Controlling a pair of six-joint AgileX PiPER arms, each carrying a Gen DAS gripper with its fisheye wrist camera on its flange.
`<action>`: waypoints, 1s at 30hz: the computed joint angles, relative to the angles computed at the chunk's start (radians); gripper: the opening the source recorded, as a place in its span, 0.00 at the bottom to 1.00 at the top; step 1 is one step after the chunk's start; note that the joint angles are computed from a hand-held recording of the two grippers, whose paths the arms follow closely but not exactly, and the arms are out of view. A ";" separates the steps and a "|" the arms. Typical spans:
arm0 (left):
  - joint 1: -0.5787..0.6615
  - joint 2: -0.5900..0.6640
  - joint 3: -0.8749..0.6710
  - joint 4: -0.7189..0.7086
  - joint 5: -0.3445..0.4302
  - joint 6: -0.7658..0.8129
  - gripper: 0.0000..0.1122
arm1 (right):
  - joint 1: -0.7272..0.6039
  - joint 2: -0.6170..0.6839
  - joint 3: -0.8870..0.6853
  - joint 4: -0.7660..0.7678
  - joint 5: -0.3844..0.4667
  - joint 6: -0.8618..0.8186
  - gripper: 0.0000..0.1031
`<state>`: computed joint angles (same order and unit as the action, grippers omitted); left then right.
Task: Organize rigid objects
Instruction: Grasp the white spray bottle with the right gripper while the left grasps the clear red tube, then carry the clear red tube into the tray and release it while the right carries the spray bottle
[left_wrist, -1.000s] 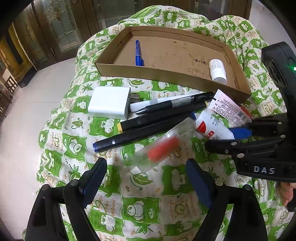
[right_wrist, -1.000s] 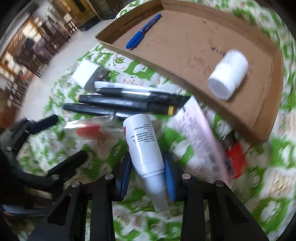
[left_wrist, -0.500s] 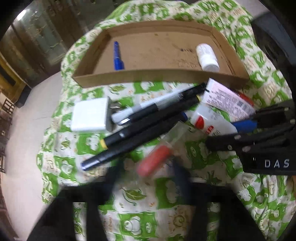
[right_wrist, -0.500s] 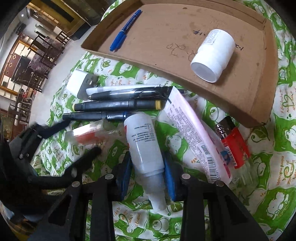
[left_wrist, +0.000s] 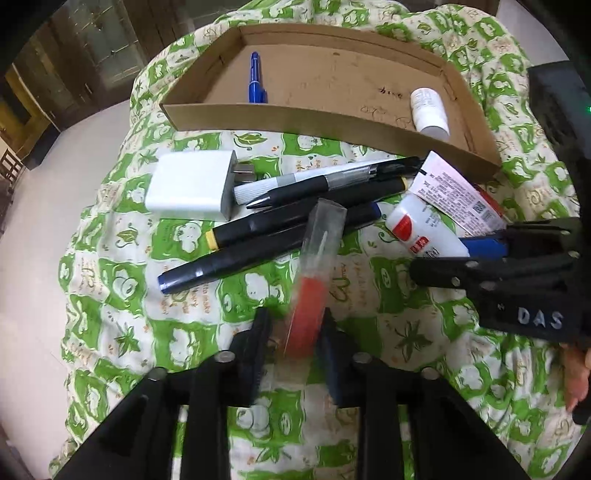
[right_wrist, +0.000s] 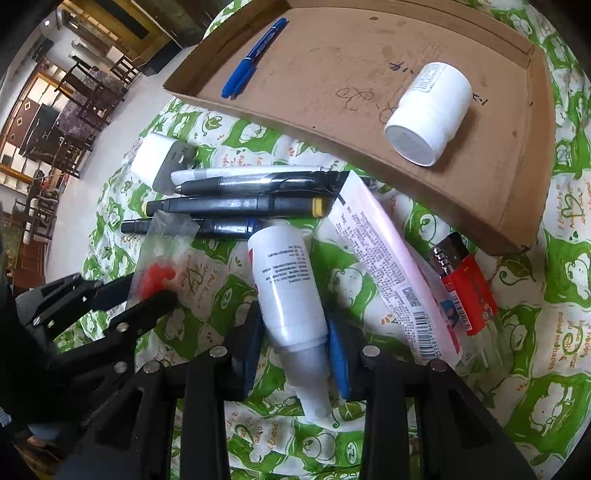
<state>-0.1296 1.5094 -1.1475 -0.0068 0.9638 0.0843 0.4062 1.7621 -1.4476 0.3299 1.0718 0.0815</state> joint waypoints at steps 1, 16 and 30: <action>0.000 0.011 -0.007 -0.001 -0.007 0.000 0.39 | -0.002 0.000 0.001 0.002 0.000 -0.002 0.31; 0.094 0.069 -0.039 -0.160 -0.068 0.109 0.13 | 0.037 -0.034 0.012 -0.003 -0.058 0.024 0.30; 0.098 -0.051 0.047 -0.177 -0.116 0.107 0.12 | 0.021 -0.072 0.042 0.071 -0.124 -0.048 0.30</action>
